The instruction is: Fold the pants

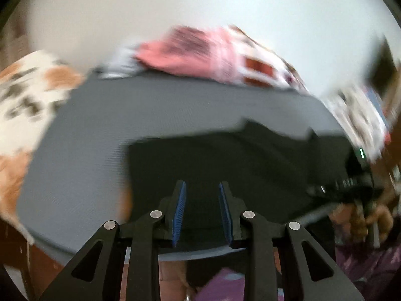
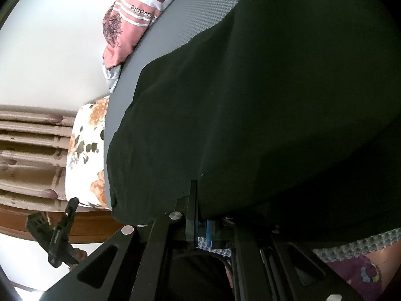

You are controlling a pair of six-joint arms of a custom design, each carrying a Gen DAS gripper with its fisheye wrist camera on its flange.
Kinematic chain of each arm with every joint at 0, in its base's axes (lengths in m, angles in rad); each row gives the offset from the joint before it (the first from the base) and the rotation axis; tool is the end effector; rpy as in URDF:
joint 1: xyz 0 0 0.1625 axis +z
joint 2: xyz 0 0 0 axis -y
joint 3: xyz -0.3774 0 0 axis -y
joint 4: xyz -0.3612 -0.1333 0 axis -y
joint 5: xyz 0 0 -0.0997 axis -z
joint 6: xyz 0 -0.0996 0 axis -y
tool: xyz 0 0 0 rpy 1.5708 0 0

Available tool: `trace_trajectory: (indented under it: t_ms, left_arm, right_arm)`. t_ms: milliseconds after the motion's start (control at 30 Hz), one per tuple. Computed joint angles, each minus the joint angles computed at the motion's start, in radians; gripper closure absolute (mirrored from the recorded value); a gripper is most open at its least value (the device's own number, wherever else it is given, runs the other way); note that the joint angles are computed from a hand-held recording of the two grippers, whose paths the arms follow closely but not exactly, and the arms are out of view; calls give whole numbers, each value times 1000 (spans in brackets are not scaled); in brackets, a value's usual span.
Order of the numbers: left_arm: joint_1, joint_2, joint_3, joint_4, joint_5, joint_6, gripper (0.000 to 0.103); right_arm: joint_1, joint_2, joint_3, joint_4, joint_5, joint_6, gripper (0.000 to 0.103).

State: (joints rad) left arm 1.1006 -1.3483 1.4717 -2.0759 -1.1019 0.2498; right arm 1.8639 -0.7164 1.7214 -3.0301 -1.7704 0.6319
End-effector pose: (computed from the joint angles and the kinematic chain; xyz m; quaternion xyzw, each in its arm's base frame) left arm -0.0981 -0.5866 0.4408 0.2952 0.9093 -0.2085 0.2064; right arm 0.2852 -0.5518 0.0614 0.1856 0.9518 -0.2439 0.0131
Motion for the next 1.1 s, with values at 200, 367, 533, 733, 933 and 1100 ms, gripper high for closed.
trace_trajectory:
  t_ms: [200,367,533,733,933,1100]
  left_arm:
    - [30,131,-21,154,-41,-52,75]
    - [34,123,4,117,-57,-58,75]
    - [31,112,33,89,-38,-37,75]
    - [25,117,32,90,-18,-36,75]
    - [20,118,38,81,-8,-43,75]
    - [22,116,48,64,-8,-34,75]
  right_arm:
    - [-17,-5,30,-65,63,-5,94]
    - [-55,-54,110,-185,119,1,86]
    - [-119,-168,248,-384,77,-15,82]
    - [-263,-332,370,-560,3,-65,82]
    - [-343,-477,414,-514,-66,-83,94]
    - [-341,-521,423,-513,-112,-107,98]
